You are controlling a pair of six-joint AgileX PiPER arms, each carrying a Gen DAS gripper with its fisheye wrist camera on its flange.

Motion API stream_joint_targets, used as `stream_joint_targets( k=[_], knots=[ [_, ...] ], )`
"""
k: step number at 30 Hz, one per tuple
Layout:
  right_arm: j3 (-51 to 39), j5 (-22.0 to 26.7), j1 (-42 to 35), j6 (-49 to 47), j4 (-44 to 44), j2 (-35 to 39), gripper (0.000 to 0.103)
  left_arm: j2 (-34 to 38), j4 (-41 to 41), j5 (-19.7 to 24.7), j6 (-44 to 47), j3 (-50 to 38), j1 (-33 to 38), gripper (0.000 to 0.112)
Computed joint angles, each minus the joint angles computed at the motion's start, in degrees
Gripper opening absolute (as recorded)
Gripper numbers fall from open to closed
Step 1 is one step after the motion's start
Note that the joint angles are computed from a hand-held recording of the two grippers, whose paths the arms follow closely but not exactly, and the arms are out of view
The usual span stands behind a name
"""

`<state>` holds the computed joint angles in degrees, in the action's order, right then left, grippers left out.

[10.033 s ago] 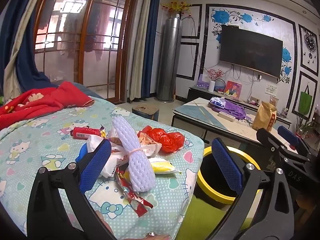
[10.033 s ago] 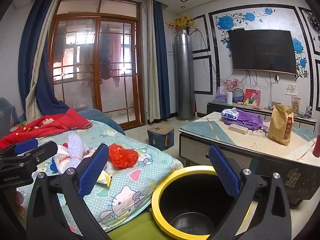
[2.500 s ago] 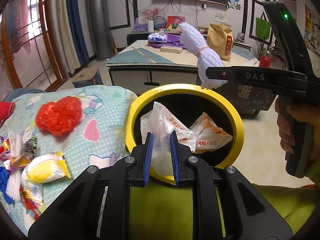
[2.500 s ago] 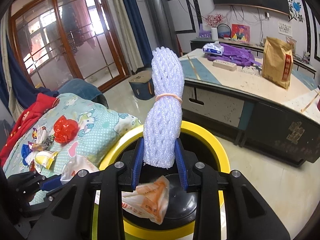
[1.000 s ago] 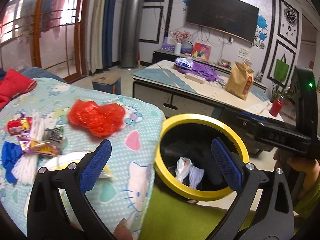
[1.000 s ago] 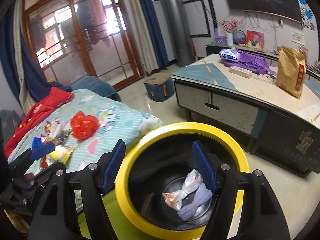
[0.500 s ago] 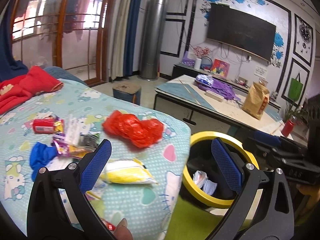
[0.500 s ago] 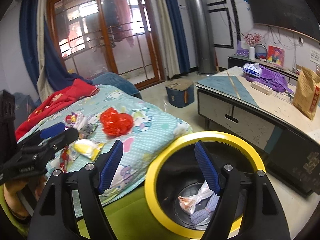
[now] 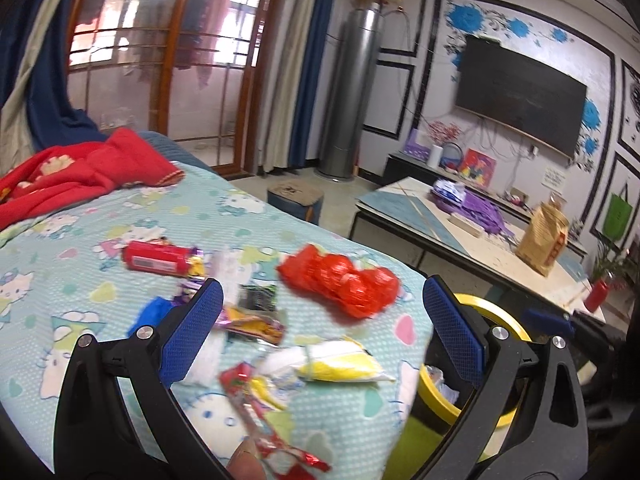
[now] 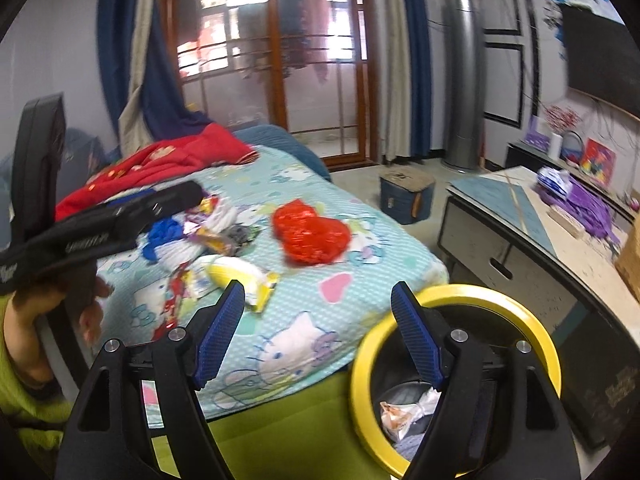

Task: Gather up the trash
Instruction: 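Move both tools back over the bed toward the remaining trash, then grasp the yellow snack bag with the right tool while the left tool grasps the blue glove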

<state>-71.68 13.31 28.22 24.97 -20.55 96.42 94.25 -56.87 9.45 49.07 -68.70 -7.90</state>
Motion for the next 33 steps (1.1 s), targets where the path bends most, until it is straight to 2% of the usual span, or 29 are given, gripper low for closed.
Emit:
stream_joint_targets(
  k=[2, 10, 13, 16, 21, 23, 26, 29, 33],
  knots=[
    [-1.57, 0.92, 1.18, -1.65, 0.97, 1.21, 0.073, -0.05, -1.49, -0.15, 1.08, -0.05, 1.33, 0.092],
    [-6.23, 3.35, 3.47, -9.01, 6.89, 5.18, 0.073, -0.13, 2.4, -0.53, -4.3, -0.93, 5.49, 0.092],
    [-8.5, 4.33, 4.21, -11.26, 7.93, 6.86, 0.073, 0.54, 6.57, 0.07, -8.69, -2.0, 7.39, 0.092],
    [-11.88, 6.12, 5.3, -13.7, 7.83, 9.41, 0.073, 2.22, 16.78, 2.2, -19.13, -4.22, 9.33, 0.092],
    [-18.34, 9.91, 5.84, -19.16, 10.79, 14.51, 0.073, 5.34, 22.01, 6.61, -25.88, -7.61, 13.39, 0.092],
    [-21.64, 12.05, 5.83, -20.33, 11.31, 16.98, 0.073, 6.18, 22.31, 7.86, -26.37, -8.25, 14.6, 0.092],
    [-27.37, 16.03, 5.86, -20.51, 11.02, 21.15, 0.073, 8.26, 18.3, 11.16, -22.97, -9.52, 16.82, 0.092],
    [-30.77, 17.89, 5.67, -21.26, 11.58, 23.85, 0.073, 10.77, 14.46, 15.59, -20.41, -11.19, 18.84, 0.092],
    [-35.97, 20.62, 5.55, -23.08, 12.71, 27.39, 0.073, 12.22, 11.88, 18.49, -17.81, -11.89, 19.41, 0.09]
  ],
)
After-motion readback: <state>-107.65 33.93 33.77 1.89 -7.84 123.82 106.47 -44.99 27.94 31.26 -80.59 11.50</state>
